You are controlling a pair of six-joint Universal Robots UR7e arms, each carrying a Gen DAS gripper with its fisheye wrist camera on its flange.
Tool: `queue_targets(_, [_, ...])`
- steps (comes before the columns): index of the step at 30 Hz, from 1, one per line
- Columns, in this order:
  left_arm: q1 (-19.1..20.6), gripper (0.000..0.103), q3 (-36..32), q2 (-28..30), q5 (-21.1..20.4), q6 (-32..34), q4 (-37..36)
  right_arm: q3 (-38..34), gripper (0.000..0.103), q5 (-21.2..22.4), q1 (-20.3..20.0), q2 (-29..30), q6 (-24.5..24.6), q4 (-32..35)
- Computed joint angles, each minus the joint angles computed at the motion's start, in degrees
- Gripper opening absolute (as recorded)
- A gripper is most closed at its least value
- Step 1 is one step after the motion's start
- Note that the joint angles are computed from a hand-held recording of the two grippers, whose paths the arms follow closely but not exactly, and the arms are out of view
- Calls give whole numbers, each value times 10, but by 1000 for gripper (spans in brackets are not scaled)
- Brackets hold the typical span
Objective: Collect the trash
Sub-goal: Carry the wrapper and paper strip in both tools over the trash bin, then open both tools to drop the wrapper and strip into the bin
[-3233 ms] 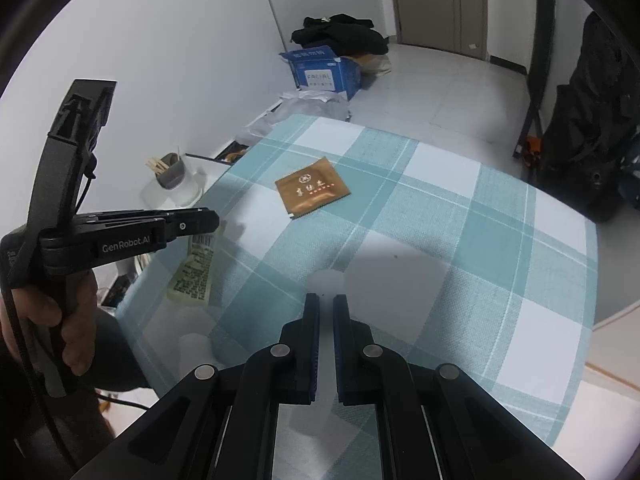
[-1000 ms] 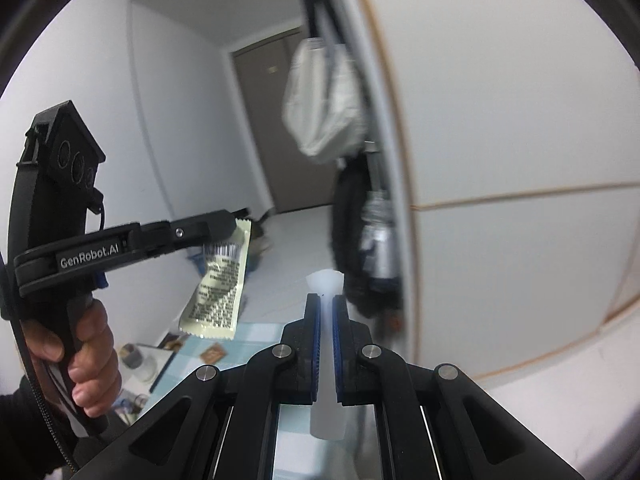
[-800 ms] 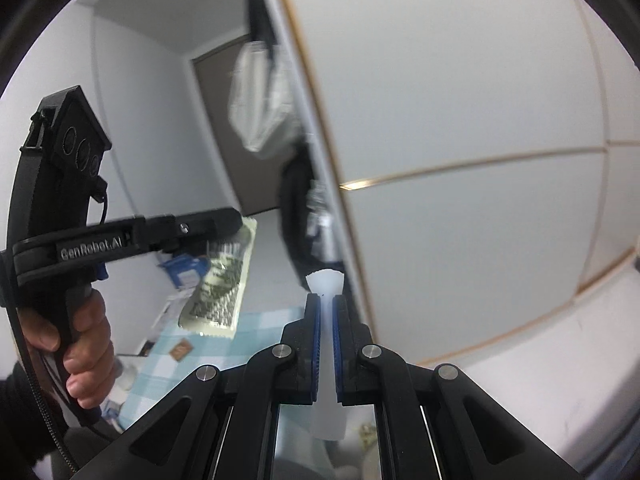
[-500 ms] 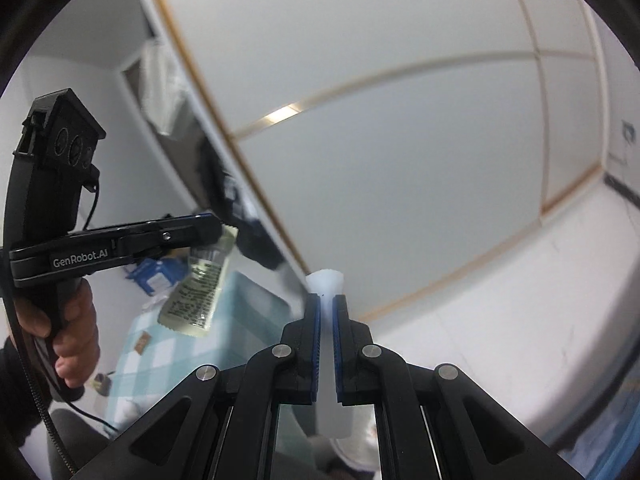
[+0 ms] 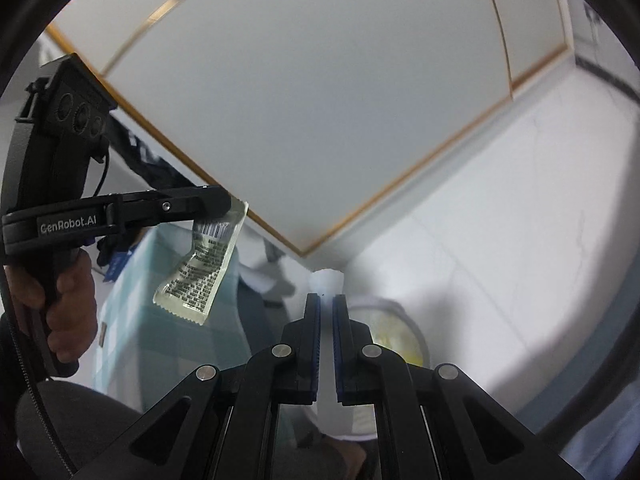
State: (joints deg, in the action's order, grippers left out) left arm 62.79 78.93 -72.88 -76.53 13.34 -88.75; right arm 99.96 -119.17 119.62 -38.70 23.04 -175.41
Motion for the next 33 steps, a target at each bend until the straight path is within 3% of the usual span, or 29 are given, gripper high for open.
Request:
queue_targets(9, [40, 1, 19, 40, 41, -55, 69, 36, 5, 55, -50, 27, 44, -24])
queue_targets(17, [52, 1, 70, 49, 101, -89, 84, 22, 5, 63, -71, 65, 65, -10])
queue_targets(27, [62, 2, 76, 69, 119, -115, 93, 30, 7, 70, -80, 77, 86, -6])
queue_targets(33, [68, 3, 67, 81, 130, -134, 115, 11, 17, 75, -84, 94, 97, 18])
